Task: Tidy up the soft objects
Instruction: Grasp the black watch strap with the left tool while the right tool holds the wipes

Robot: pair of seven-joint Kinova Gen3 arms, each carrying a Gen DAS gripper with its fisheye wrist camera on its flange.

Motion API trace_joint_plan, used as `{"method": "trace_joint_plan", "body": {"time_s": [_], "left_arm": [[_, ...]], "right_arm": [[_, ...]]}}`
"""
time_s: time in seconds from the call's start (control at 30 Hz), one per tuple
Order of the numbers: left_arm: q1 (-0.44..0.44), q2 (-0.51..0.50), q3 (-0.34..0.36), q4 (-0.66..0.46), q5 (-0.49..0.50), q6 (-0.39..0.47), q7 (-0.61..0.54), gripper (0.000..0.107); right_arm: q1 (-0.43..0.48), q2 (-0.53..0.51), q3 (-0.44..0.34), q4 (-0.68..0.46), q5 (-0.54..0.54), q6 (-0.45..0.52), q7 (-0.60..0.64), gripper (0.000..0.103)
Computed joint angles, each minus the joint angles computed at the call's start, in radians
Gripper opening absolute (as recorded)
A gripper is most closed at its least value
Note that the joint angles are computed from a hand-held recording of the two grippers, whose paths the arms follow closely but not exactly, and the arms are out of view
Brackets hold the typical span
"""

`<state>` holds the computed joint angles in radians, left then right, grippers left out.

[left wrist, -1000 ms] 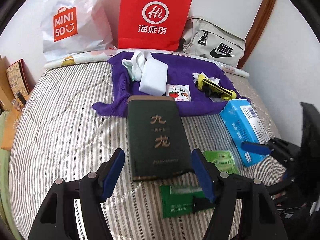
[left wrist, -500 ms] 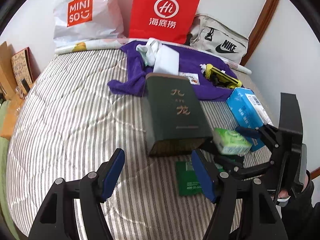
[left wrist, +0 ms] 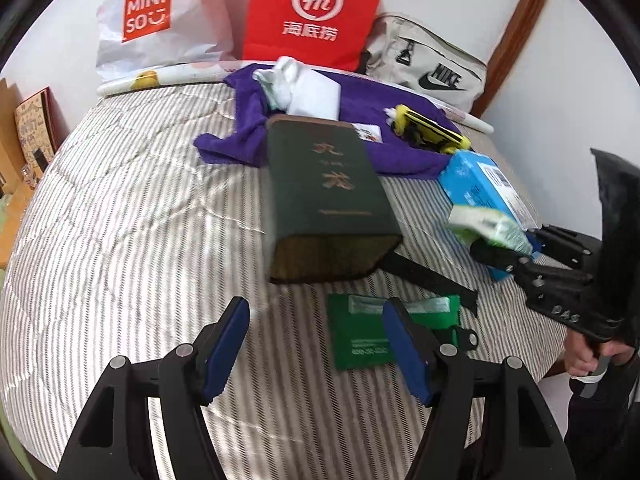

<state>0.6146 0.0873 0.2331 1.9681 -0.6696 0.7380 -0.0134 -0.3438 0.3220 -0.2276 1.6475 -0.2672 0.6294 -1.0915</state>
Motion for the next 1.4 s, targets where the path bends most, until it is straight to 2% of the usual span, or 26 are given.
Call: {"method": "trace_joint_plan", "body": {"time_s": [0.13, 0.33, 0.47, 0.6, 0.73, 0.8, 0.83, 0.87, 0.93, 1.0, 1.07, 1.17, 1.3, 1.4], "left_arm": [[0.036, 0.040, 0.013, -0.040, -0.010, 0.025, 0.009, 0.067], [0.130, 0.106, 0.002, -0.115, -0.032, 0.078, 0.029, 0.067], [0.185, 0.152, -0.022, -0.156, -0.057, 0.096, 0.064, 0.067], [0.218, 0.226, -0.044, -0.237, -0.042, 0.181, 0.016, 0.067], [0.218, 0.276, -0.066, -0.281, 0.009, 0.195, -0.051, 0.067], [0.257, 0.303, -0.092, -0.303, -0.015, 0.224, -0.042, 0.067], [0.268, 0.308, -0.099, -0.306, -0.022, 0.225, -0.042, 0.062], [0.268, 0.306, -0.090, -0.298, -0.044, 0.210, -0.029, 0.051], [0.300, 0.318, -0.116, -0.317, -0.045, 0.230, -0.040, 0.048], [0.307, 0.321, -0.117, -0.325, -0.057, 0.253, -0.042, 0.035], [0.299, 0.295, -0.122, -0.298, -0.044, 0.237, -0.017, 0.017], [0.274, 0.232, -0.115, -0.217, -0.040, 0.154, 0.025, 0.010], [0.270, 0.215, -0.090, -0.195, -0.046, 0.190, 0.045, 0.008], [0.262, 0.201, -0.069, -0.178, -0.039, 0.187, 0.034, 0.008]], "right_arm": [[0.070, -0.055, -0.030, 0.061, -0.100, -0.015, 0.078, 0.035], [0.155, -0.145, -0.023, 0.156, -0.260, -0.008, 0.235, 0.035], [0.184, -0.189, 0.011, 0.217, -0.367, 0.001, 0.351, 0.035], [0.205, -0.217, 0.054, 0.274, -0.442, 0.008, 0.443, 0.035], [0.223, -0.226, 0.092, 0.314, -0.495, 0.005, 0.499, 0.035], [0.233, -0.219, 0.103, 0.325, -0.520, 0.005, 0.518, 0.035], [0.237, -0.214, 0.107, 0.328, -0.528, 0.005, 0.523, 0.035], [0.239, -0.209, 0.109, 0.329, -0.531, 0.005, 0.525, 0.035], [0.243, -0.201, 0.109, 0.333, -0.532, 0.001, 0.528, 0.035], [0.247, -0.195, 0.107, 0.334, -0.534, 0.000, 0.529, 0.035], [0.251, -0.191, 0.103, 0.333, -0.542, 0.002, 0.535, 0.035], [0.256, -0.194, 0.099, 0.335, -0.555, 0.005, 0.549, 0.035], [0.253, -0.198, 0.097, 0.340, -0.565, 0.003, 0.561, 0.035], [0.252, -0.198, 0.098, 0.343, -0.570, 0.007, 0.565, 0.035]]}}
